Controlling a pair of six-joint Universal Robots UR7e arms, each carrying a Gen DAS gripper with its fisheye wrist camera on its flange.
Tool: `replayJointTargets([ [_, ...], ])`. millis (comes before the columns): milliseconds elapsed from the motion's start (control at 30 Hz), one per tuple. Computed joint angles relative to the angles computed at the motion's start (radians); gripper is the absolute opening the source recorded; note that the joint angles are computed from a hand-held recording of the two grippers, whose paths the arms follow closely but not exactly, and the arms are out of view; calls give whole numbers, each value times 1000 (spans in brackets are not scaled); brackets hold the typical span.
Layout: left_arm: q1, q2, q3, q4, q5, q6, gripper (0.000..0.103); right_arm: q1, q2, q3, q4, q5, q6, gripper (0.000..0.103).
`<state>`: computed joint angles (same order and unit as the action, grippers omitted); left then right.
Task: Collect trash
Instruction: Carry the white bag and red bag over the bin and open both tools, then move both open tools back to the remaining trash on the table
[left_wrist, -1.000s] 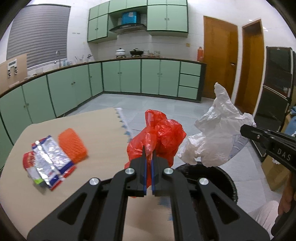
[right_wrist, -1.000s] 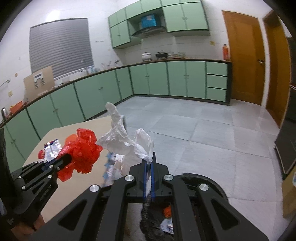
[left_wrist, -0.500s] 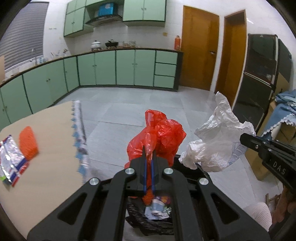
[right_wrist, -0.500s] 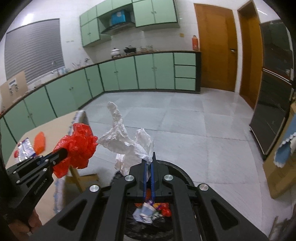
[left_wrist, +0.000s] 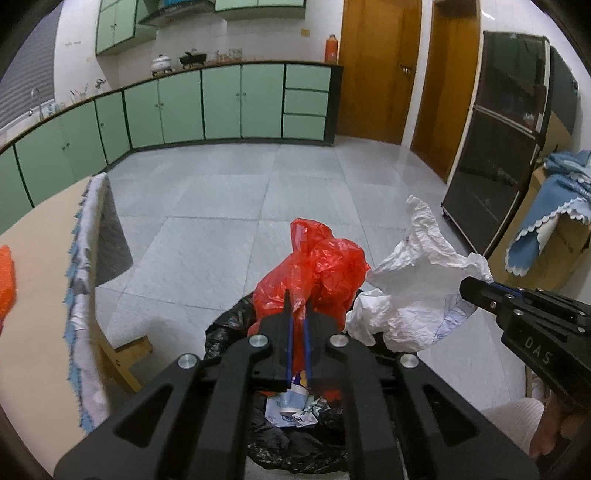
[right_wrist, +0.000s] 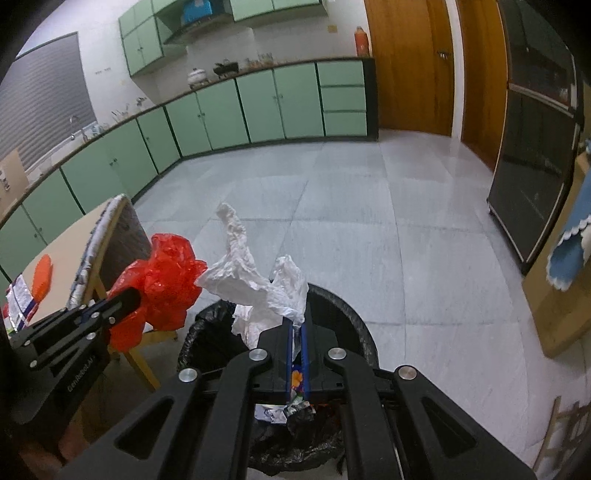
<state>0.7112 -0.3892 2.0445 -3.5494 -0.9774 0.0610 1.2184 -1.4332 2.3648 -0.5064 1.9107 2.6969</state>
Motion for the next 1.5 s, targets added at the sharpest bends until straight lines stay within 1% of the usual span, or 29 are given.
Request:
replayJointTargets([
  [33,3,4,-6,5,3,0,6,0,8,-7,6,3,3,9],
  [67,5,6,-10,10,1,1,9,0,14,-12,8,10,4,10],
  [133,7,10,-13,8,2,6,28,3,24,-15,6,21,2,23],
  [167,7,10,-13,5,5,9,30,2,25,-13,2,24,0,31],
  [200,8,8,-11,3,5,8,33,4,28,-12,-3,29,-1,35],
  [233,6,4,-7,4,6,3,38,5,29,-11,-6,32,-1,37],
  [267,6,-2,-3,2,7,-2,40,7,30,-10,-8,35,0,42],
  [300,5,-8,5,-4,10,-6,44,14,31,-8,-14,41,4,44],
  [367,5,-24,18,-16,16,-7,48,24,25,-3,-24,48,6,46],
  [433,3,-41,35,-38,28,-5,53,39,18,6,-42,56,3,51],
  [467,1,-53,47,-54,37,-5,55,49,10,13,-56,61,-2,55],
  [533,-1,-77,69,-80,55,0,61,76,4,21,-80,79,-13,63],
  [600,-3,-108,99,-111,81,12,65,114,4,21,-97,107,-19,78],
  [733,-2,-169,153,-151,143,10,76,198,14,11,-120,138,-30,88],
  [800,0,-210,188,-167,192,2,82,241,29,3,-132,152,-31,94],
  [867,4,-248,218,-186,234,-3,85,287,56,-15,-136,161,-29,97],
  [933,9,-281,247,-206,276,2,87,329,91,-38,-138,174,-26,97],
  [1067,33,-354,291,-243,353,35,88,403,177,-89,-134,189,-22,97],
  [1200,66,-424,329,-286,420,71,88,472,275,-154,-130,184,-15,97],
  [1300,95,-475,343,-297,448,94,88,519,347,-202,-134,176,-29,97],
  [1367,118,-502,346,-317,469,130,88,547,398,-241,-129,166,-40,97],
  [1500,159,-549,359,-348,496,168,88,589,492,-331,-84,150,-51,97],
])
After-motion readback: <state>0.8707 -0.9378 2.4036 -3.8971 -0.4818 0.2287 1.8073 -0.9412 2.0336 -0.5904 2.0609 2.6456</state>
